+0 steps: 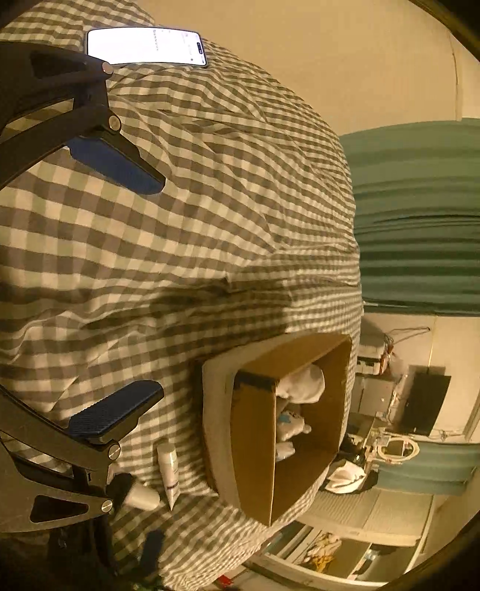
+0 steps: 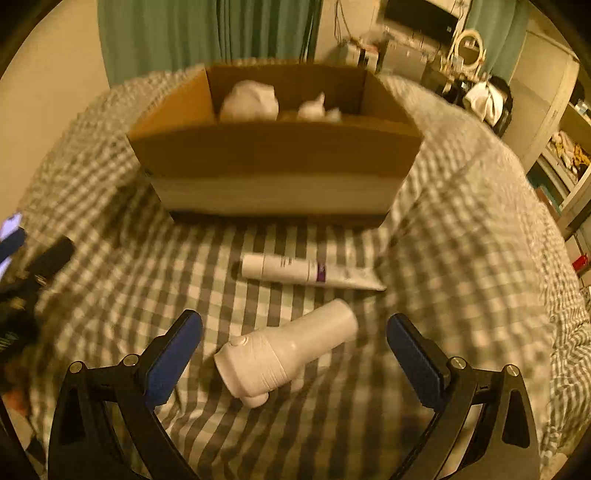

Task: Organize objects
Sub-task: 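Grasp the white lotion tube with the left tool while the right tool grasps the white bottle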

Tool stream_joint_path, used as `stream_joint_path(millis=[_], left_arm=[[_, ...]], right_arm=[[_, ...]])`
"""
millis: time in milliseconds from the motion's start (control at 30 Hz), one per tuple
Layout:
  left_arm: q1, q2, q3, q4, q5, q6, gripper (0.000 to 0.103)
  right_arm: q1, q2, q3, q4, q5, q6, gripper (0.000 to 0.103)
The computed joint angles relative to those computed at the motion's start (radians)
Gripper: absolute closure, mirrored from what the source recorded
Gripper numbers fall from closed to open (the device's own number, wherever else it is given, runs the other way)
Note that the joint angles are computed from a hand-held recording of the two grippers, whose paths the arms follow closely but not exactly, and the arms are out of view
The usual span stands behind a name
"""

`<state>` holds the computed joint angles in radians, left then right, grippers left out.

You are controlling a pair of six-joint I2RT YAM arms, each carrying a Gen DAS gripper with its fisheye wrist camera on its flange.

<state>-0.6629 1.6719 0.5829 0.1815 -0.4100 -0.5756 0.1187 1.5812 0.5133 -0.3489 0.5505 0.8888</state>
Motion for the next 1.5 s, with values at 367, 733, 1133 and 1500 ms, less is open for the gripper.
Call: stream_joint_path(millis=[367,733,1133,1500], left_arm=[[0.022,0.049,0.023,-0.013,0.014,-0.022,0.000],[-0.039,0.043,0.060,-0.107,-0.067,-0.048,0.000],[-0.128,0.169,0.253,-0.133,-0.014,-0.001,0.000],[-0.216,0.498,0.607,-0.129,0.057,0.165,0.002]], right_arm=[[-0.093,0.159,-0.007,0.194,-0.155,-0.094,0.003],[-0.047,-0.019,-0.154,0.280,-0.151,-0.079,0.061],[-0.107,-0.668,-0.172,-0.120,-0.105,-0.190,0.071],[-0.588,-0.902,-0.176,-0.209,-0.345,-0.560,0.071]])
